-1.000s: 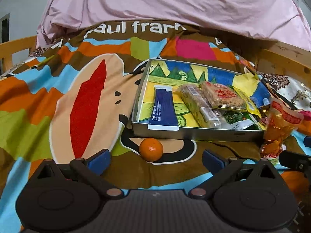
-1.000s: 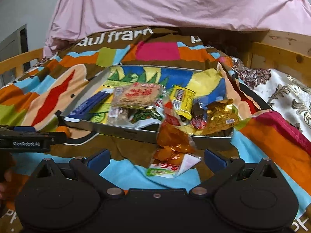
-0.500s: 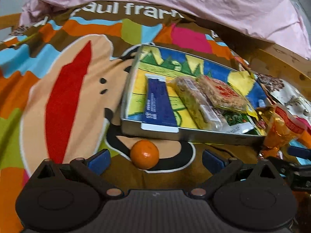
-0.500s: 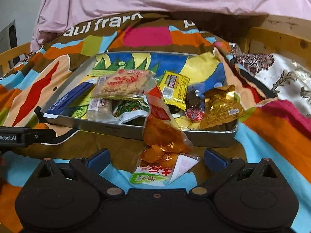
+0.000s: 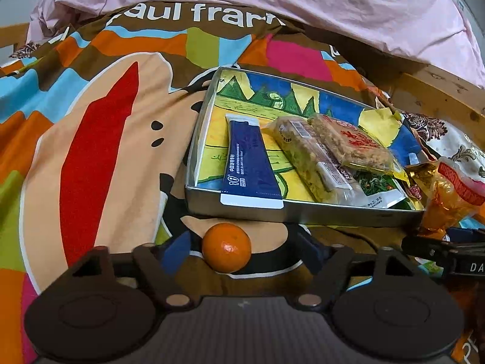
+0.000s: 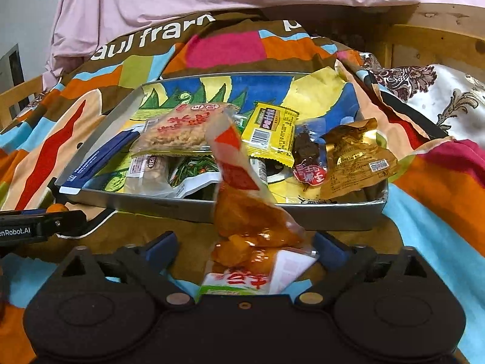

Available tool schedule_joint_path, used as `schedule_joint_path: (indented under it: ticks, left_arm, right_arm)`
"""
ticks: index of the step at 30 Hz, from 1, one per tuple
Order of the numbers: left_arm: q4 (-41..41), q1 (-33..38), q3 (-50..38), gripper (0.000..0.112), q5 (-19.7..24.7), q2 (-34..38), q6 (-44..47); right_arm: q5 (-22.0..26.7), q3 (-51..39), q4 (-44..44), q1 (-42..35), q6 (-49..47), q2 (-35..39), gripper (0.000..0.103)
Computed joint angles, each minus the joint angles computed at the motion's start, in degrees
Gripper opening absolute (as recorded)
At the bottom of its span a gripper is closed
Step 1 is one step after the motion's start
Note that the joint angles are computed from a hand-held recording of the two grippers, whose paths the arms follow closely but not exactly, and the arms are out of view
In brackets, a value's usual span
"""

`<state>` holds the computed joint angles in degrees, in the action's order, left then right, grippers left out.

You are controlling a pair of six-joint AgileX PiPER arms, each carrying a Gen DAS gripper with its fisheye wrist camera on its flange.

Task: Organize snacks
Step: 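Grasp the mandarin orange with the left tool while the right tool lifts the packet, then carry the mandarin and orange packet over the tin with both tools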

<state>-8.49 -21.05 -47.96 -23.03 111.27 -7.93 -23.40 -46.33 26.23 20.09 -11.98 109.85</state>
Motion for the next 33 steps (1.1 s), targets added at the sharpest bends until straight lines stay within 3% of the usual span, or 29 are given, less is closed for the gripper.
schedule_joint_path:
  ticks: [2, 3, 7, 17, 23, 30, 33]
  left_arm:
    - [-2.7, -0.5, 0.4, 0.070, -0.8, 0.0, 2.1]
    - [-4.5, -0.9, 0.6, 0.065, -1.3, 0.0, 3.6]
    - [-9.1, -2.0, 1.0, 0.060, -2.3, 0.1, 7.9]
    - [-13.5, -4.3, 2.0, 0.049, -4.0, -0.3, 13.3]
    - [-18.4, -5.2, 2.2, 0.033, -3.9, -0.7, 17.4]
    - [-23.8, -7.5, 3.4, 0.032, -6.5, -1.6, 22.2]
    - [-21.6, -7.9, 4.4, 0.032, -7.0, -2.6, 20.0]
  right_arm:
    - [0.1, 0.0, -0.8, 0.0, 0.7, 0.0, 0.078]
    - [0.1, 0.1, -1.5, 0.1, 1.0, 0.0, 0.077]
    - [0.3, 0.2, -6.2, 0.8, 3.3, 0.1, 0.076]
    - [-0.9, 0.6, -3.4, 4.2, -3.8, 0.0, 0.070]
    - [-3.9, 1.3, 2.1, 6.9, -11.2, 0.1, 0.068]
    - [-5.9, 2.2, 3.2, 8.6, -13.8, -0.4, 0.068]
    - [-6.3, 2.7, 3.0, 9.0, -13.6, -1.0, 0.068]
